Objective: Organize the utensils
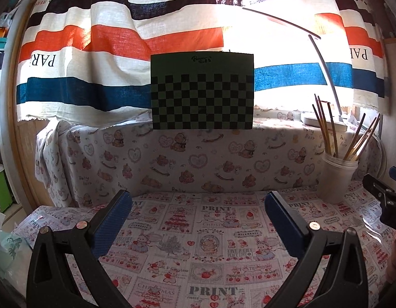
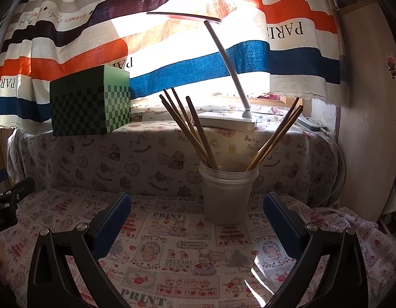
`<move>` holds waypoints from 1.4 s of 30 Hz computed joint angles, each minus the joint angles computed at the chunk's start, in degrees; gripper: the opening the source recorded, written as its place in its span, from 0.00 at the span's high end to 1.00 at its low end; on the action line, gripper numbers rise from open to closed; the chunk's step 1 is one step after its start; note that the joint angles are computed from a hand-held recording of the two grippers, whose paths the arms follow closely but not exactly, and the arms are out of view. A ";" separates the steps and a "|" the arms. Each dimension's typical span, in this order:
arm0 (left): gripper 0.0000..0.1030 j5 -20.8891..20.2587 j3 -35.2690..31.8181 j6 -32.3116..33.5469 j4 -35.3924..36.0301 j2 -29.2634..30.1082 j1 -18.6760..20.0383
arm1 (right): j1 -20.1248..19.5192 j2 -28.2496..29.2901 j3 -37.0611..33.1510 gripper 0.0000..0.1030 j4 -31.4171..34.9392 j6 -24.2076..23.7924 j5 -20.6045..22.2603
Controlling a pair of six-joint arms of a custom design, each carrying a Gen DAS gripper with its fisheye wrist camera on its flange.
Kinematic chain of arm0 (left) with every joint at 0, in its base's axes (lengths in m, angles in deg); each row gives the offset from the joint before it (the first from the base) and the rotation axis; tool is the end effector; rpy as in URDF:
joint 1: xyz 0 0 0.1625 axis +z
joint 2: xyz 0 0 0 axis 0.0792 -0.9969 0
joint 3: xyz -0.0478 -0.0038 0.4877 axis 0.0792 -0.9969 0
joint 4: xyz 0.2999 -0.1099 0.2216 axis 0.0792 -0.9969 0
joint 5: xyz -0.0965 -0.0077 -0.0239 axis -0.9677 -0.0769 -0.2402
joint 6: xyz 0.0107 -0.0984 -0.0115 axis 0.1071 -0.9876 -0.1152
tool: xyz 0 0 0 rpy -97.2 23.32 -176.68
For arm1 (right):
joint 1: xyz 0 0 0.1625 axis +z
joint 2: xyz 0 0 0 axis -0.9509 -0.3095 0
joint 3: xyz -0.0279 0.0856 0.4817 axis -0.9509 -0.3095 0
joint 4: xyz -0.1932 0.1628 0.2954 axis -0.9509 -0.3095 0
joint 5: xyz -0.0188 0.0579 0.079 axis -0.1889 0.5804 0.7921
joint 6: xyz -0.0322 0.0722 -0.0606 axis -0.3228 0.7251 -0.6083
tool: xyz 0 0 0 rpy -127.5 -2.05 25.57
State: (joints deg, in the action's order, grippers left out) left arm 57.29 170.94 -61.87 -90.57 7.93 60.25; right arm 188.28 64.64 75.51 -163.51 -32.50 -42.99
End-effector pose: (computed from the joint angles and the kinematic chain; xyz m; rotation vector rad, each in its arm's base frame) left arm -0.0193 -0.5031 0.3094 0.5258 1.9284 -1.4656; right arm 0.3296 -0.5050 0.0005 0.6079 -1.9374 1.4420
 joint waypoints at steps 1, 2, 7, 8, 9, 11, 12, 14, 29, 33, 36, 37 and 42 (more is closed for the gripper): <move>0.00 -0.04 -0.10 -0.16 0.26 0.04 0.01 | 0.01 0.01 -0.02 0.00 -0.01 0.06 -0.03; 0.00 -0.06 -0.15 -0.20 0.39 0.07 -0.01 | 0.04 0.05 -0.07 0.00 0.02 0.11 -0.07; 0.00 -0.10 -0.27 -0.35 0.59 0.11 -0.02 | 0.07 0.09 -0.13 0.00 0.08 0.05 -0.06; 0.00 -0.12 -0.26 -0.37 0.60 0.11 -0.04 | 0.06 0.07 -0.06 0.00 0.14 0.12 0.04; 0.00 -0.11 -0.29 -0.36 0.63 0.11 -0.01 | 0.05 0.07 -0.05 0.00 0.16 0.09 0.09; 0.00 -0.15 -0.28 -0.43 0.65 0.11 -0.03 | 0.08 0.10 -0.07 0.00 0.17 0.08 0.08; 0.00 -0.15 -0.28 -0.43 0.65 0.11 -0.03 | 0.08 0.10 -0.07 0.00 0.17 0.08 0.08; 0.00 -0.15 -0.30 -0.46 0.68 0.12 -0.02 | 0.10 0.12 -0.13 0.00 0.21 0.13 0.06; 0.00 0.81 -0.37 -0.41 1.46 0.19 0.14 | 0.10 0.12 -0.14 0.00 0.20 0.05 0.04; 0.00 0.75 -0.39 -0.27 1.46 0.27 0.10 | 0.18 0.21 -0.17 0.00 0.28 -0.19 0.15; 0.00 0.51 -0.24 -0.51 1.23 0.25 -0.01 | 0.21 0.23 -0.17 0.00 0.26 0.12 0.06; 0.00 0.40 -0.19 -0.48 1.09 0.26 -0.06 | 0.21 0.23 -0.17 0.00 0.26 0.12 0.06; 0.00 -0.09 -0.11 -0.45 0.82 0.27 -0.19 | 0.18 0.21 -0.13 0.00 0.23 0.00 0.07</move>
State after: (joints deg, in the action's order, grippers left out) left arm 57.20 170.83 -62.32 -89.76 8.19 60.06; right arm 188.46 64.84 75.38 -163.28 -32.50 -42.92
